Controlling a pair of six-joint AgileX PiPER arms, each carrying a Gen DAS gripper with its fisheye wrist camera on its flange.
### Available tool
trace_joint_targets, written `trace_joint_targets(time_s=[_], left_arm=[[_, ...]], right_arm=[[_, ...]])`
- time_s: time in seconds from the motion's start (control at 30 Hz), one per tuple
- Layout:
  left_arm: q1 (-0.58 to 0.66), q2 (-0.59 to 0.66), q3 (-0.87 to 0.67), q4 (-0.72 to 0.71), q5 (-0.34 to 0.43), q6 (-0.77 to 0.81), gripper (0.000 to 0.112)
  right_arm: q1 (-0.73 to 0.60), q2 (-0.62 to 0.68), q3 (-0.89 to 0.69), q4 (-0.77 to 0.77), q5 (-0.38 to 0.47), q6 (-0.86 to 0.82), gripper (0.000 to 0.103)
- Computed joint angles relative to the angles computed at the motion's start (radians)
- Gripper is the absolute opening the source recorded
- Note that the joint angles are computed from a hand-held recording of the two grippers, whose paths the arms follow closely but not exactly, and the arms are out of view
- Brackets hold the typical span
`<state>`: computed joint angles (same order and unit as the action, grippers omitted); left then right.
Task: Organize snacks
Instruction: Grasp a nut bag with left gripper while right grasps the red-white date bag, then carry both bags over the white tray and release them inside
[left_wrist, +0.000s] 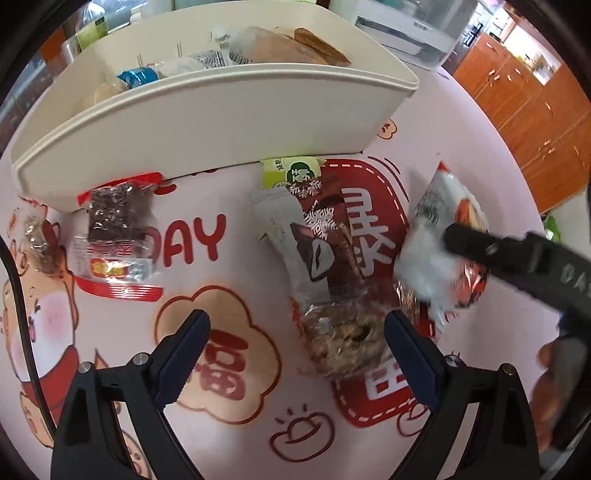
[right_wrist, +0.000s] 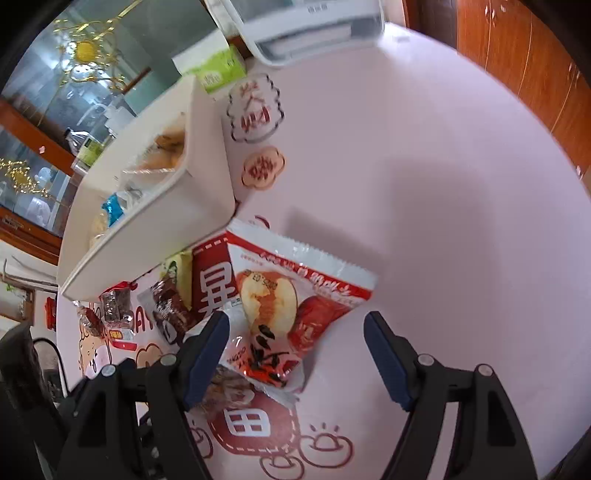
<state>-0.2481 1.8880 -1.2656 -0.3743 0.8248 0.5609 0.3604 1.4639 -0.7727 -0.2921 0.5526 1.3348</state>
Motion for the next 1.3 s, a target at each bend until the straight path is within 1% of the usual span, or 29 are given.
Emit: trace_joint_targets(time_s=[0.07,0.13,0.17,0.2,0.23,0.27,0.3,0.33,0.37,0.4,0.43,0.5,0.57,0.63,0.7,0.73,0.83,0.93,1.07,1.2,1.3], left_arm=[[-0.014,0.013,-0.009,0.012,0.002,-0.013,0.094],[-0.019,0.022,-0.015,0.000,0.018,-0.001,0.091],[-0.023,0.024,-0.016,-0.009,0.029,0.010,0.088],[-0.028,0.024,-0.014,-0.011,0.034,0.017,0.086],[-0.036,0.024,-0.011,-0.007,0.034,0.020,0.084],[-0.045,0.022,-0.005,0.000,0.031,0.018,0.081],[-0.053,0.025,0.000,0.007,0.027,0.014,0.078],[-0.063,0.015,0.018,0.010,0.007,0.016,0.077],[-0.069,0.008,0.030,0.006,-0.003,0.022,0.071],[-0.074,0.001,0.041,0.005,-0.015,0.025,0.061],[-0.080,-0.008,0.052,0.000,-0.025,0.032,0.053],[-0.081,-0.010,0.052,-0.009,-0.018,0.032,0.047],[-0.082,-0.023,0.074,-0.035,-0.030,0.050,0.046],[-0.084,-0.040,0.091,-0.023,-0.041,0.036,0.046],[-0.062,-0.064,0.093,-0.025,-0.032,0.050,0.045],[-0.037,-0.086,0.097,-0.033,-0.020,0.076,0.045],[0.013,-0.143,0.088,-0.059,-0.001,0.120,0.045],[0.052,-0.173,0.008,-0.071,0.043,0.123,0.045],[0.125,-0.195,-0.107,-0.098,0.084,0.151,0.045],[0.170,-0.139,-0.313,-0.088,0.152,0.121,0.045],[0.190,-0.079,-0.482,-0.062,0.193,0.094,0.045]], right_arm=[[-0.024,0.032,0.001,0.067,-0.041,-0.054,0.076],[-0.042,0.055,-0.004,0.118,-0.065,-0.104,0.076],[-0.041,0.063,-0.008,0.126,-0.067,-0.112,0.076],[-0.031,0.062,-0.011,0.094,-0.056,-0.092,0.074],[-0.029,0.066,-0.015,0.101,-0.054,-0.112,0.068],[-0.029,0.065,-0.012,0.106,-0.062,-0.128,0.060],[-0.026,0.065,-0.011,0.113,-0.066,-0.144,0.058],[-0.018,0.067,-0.013,0.098,-0.057,-0.135,0.058],[-0.008,0.065,-0.012,0.071,-0.052,-0.114,0.057],[0.001,0.066,-0.014,0.050,-0.045,-0.099,0.057],[0.012,0.064,-0.012,0.030,-0.041,-0.080,0.056],[0.024,0.059,-0.007,0.003,-0.037,-0.051,0.055],[0.041,0.050,0.002,-0.022,-0.036,-0.024,0.051],[0.056,0.047,0.002,-0.038,-0.027,-0.007,0.050],[0.066,0.039,0.000,-0.042,-0.013,-0.009,0.048],[0.071,0.034,-0.002,-0.042,-0.008,-0.009,0.045],[0.106,-0.005,-0.023,-0.084,0.039,0.025,0.044],[0.150,-0.035,-0.079,-0.155,0.109,0.064,0.043],[0.191,-0.053,-0.189,-0.213,0.184,0.059,0.043],[0.198,-0.027,-0.321,-0.233,0.230,-0.007,0.043],[0.184,0.028,-0.456,-0.226,0.266,-0.092,0.044]])
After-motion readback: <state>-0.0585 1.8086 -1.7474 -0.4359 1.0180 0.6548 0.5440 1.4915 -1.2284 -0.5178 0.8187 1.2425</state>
